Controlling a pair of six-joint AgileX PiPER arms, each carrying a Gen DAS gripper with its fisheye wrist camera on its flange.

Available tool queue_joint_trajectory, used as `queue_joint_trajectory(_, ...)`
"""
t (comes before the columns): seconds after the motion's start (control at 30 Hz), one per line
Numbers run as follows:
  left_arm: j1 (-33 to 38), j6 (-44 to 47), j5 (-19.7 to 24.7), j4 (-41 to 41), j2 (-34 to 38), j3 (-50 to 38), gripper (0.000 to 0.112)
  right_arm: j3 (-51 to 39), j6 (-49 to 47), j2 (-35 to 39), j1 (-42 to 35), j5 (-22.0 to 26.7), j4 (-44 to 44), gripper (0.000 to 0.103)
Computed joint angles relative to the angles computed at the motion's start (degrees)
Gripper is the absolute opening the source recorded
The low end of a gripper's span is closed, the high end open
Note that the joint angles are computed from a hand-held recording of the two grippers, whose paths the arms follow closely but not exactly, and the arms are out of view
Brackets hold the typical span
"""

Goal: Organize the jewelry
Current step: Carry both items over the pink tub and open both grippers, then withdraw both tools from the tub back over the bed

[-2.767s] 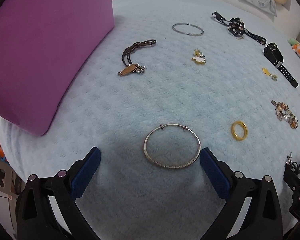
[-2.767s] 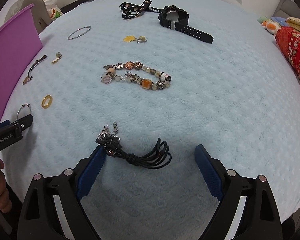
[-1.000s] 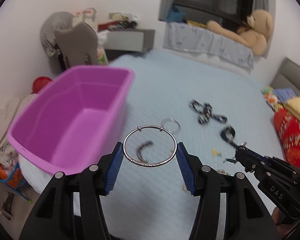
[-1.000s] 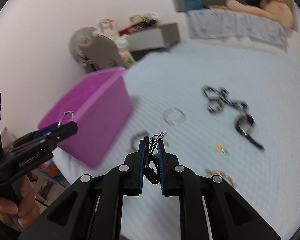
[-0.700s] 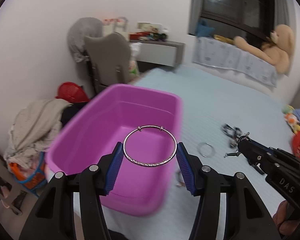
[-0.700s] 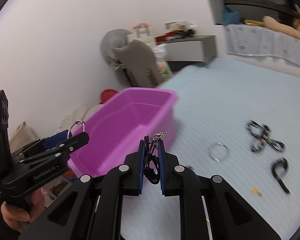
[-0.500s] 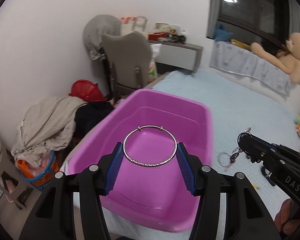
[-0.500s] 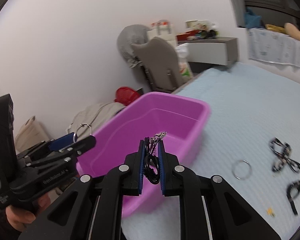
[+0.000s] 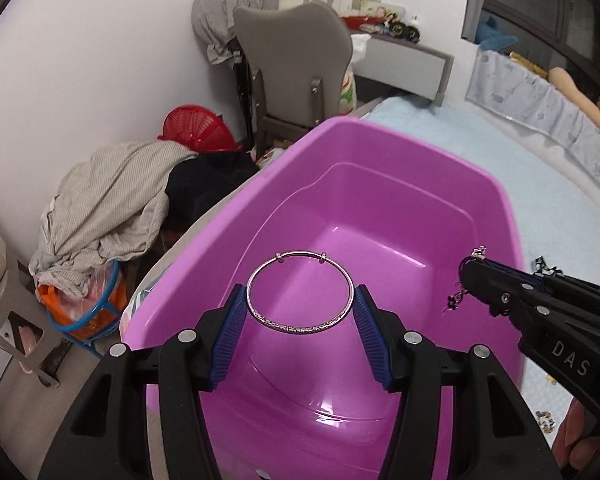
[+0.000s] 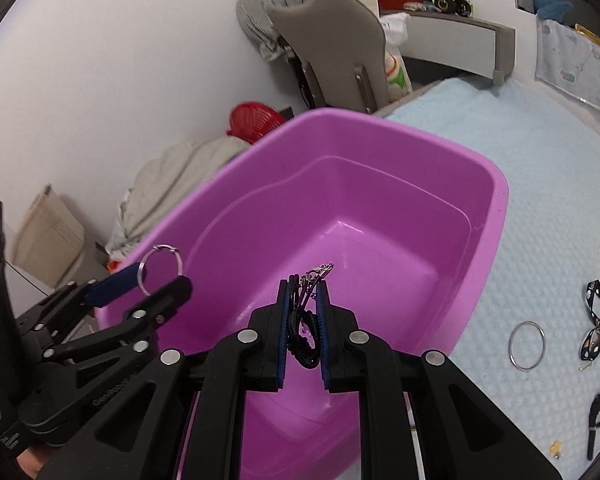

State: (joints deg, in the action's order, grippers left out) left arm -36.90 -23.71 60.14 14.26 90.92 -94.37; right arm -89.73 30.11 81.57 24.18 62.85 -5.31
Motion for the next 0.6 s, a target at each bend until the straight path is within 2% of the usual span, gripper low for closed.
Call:
queue_joint_trajectory(0.03,0.1,-0.2,0.5,0.3,0.3,-0.2,0.054,-0.5,0.0,0.7,-0.2,0.4,-0.2,0.014)
queue_joint_trajectory(0.07,0.1,-0.4,1.0,0.6,0.7,-0.5,0.055,-0.8,-0.3,1.2,-0.6,0.7,-0.2,0.022)
queue_joint_trajectory(0.13,0.5,-0.5,1.5,1.0,0.9,-0.3,0.064,-1.0,-0.2,1.9,-1.2,1.4,-1.2,0.035)
queue_joint_trajectory(0.17,0.5,-0.8,1.4,1.3,0.7,0.1,0.074,-0.8,0.2,1.8,-1.1,1.6,-2.1,0.039)
queue_joint_trajectory(0.3,0.1,-2.6,1.2,3.3,-0.5,1.7,0.081,-0.5,1.0,1.1,-1.2,1.6,-3.9,0.044)
queue_joint_trajectory(0.6,0.2,-2.7,1.5,2.6,-1.3,2.5,0.083,1.3,2.1,-1.5,-1.0,1.5,-4.1,0.046)
